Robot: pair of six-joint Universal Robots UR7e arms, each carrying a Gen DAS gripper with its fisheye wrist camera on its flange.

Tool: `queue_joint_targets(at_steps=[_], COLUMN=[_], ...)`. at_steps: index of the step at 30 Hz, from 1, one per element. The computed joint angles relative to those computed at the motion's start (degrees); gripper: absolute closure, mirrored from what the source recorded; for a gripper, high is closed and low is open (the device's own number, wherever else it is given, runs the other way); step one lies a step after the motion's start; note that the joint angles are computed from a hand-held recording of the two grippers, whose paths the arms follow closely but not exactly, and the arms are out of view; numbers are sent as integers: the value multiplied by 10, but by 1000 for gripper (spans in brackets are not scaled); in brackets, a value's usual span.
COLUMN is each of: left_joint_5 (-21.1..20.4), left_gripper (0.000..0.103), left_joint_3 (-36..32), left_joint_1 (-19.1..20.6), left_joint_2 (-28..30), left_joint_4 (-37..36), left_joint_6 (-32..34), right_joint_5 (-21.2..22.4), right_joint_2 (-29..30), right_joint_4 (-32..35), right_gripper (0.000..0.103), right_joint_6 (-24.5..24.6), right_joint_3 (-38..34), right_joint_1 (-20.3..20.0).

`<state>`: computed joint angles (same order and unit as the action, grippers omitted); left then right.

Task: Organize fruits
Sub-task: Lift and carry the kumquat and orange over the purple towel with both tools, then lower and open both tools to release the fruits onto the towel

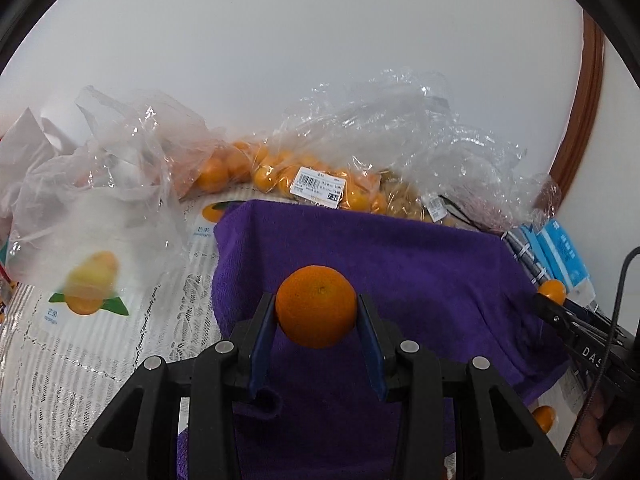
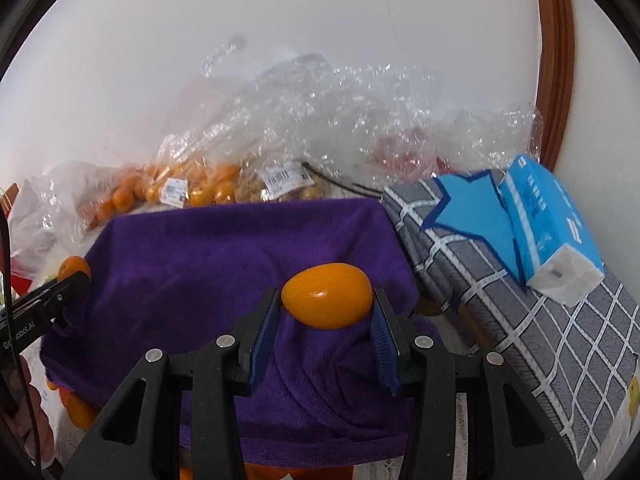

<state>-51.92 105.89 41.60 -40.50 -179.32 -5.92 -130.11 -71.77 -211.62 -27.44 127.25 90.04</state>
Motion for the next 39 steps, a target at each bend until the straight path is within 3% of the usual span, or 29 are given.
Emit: queue_joint_targets(at_steps=[14, 39], left_joint_5=[-14, -10], left_gripper=[65, 65], left_joint_3=[-7, -19], left_joint_1=[8, 11], left_joint_2=[4, 7], left_joint_4=[37, 78], left_joint_6=[-9, -18], right_joint_5=[7, -7], right_joint_2=[0, 8], right_joint_4=[50, 83], right_gripper=[58, 58], right_joint_6=[40, 45], right_joint_3=[2, -7], right_joint_1=[-19, -23])
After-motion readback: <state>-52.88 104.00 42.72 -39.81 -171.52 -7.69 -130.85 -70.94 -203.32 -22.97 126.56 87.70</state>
